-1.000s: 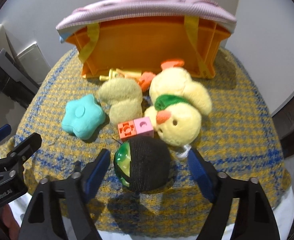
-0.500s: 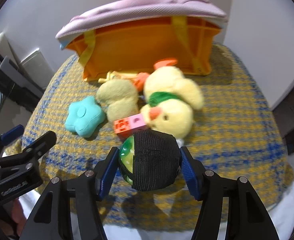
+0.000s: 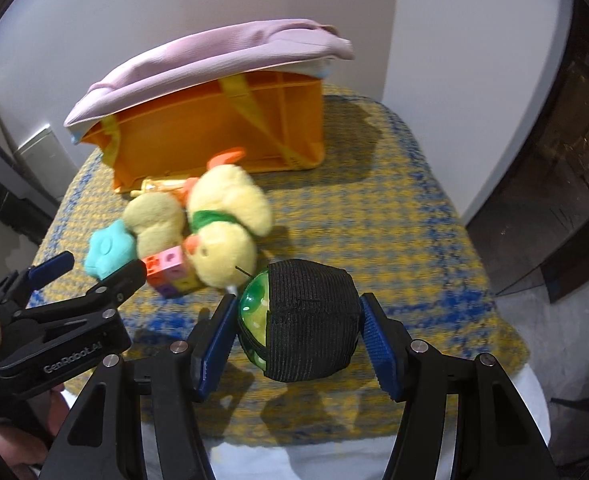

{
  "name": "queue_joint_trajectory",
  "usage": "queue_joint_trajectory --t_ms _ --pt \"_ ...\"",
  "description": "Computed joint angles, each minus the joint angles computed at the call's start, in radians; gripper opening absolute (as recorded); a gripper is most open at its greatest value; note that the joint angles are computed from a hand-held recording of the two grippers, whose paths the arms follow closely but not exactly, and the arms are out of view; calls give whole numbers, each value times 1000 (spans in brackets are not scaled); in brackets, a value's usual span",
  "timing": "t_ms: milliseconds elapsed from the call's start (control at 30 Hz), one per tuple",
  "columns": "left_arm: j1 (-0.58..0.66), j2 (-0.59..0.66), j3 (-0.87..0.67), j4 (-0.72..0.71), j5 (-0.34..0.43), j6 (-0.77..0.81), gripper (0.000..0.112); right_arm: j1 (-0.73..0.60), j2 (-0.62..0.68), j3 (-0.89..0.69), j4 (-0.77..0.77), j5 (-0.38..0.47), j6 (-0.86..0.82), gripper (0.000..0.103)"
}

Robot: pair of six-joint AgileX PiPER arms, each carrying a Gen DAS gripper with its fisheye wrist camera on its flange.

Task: Organize objects
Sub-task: 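Grasp the orange-and-pink block with the left tool while the right tool holds the ball, then carry ball and block into the basket and open both tools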

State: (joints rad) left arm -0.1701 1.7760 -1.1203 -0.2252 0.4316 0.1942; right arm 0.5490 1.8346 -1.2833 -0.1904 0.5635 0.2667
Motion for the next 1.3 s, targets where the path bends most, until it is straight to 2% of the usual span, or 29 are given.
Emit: queue_joint_trajectory --t_ms 200,333,433,500,567,900,1133,1300 --pt "-40 67 -55 37 33 -72 80 -51 0 0 63 -15 -69 61" --pt "-56 98 -65 68 29 -116 77 -80 7 1 107 -22 -112 61" --pt "-59 108 -63 57 27 -109 66 -92 11 4 124 -27 -129 61" --pt "-60 116 -67 52 30 -99 50 -98 16 4 137 -29 -139 61" --pt "-55 119 -66 29 32 -74 43 -100 17 5 146 -30 -148 61" --pt "-9 67 -3 -54 7 35 43 -70 4 9 140 -28 -141 61" --pt "43 -6 40 -116 14 120 43 -39 -19 -6 127 -8 -123 61" --pt "99 -57 38 -148 52 176 43 -13 -28 -41 124 14 -113 61"
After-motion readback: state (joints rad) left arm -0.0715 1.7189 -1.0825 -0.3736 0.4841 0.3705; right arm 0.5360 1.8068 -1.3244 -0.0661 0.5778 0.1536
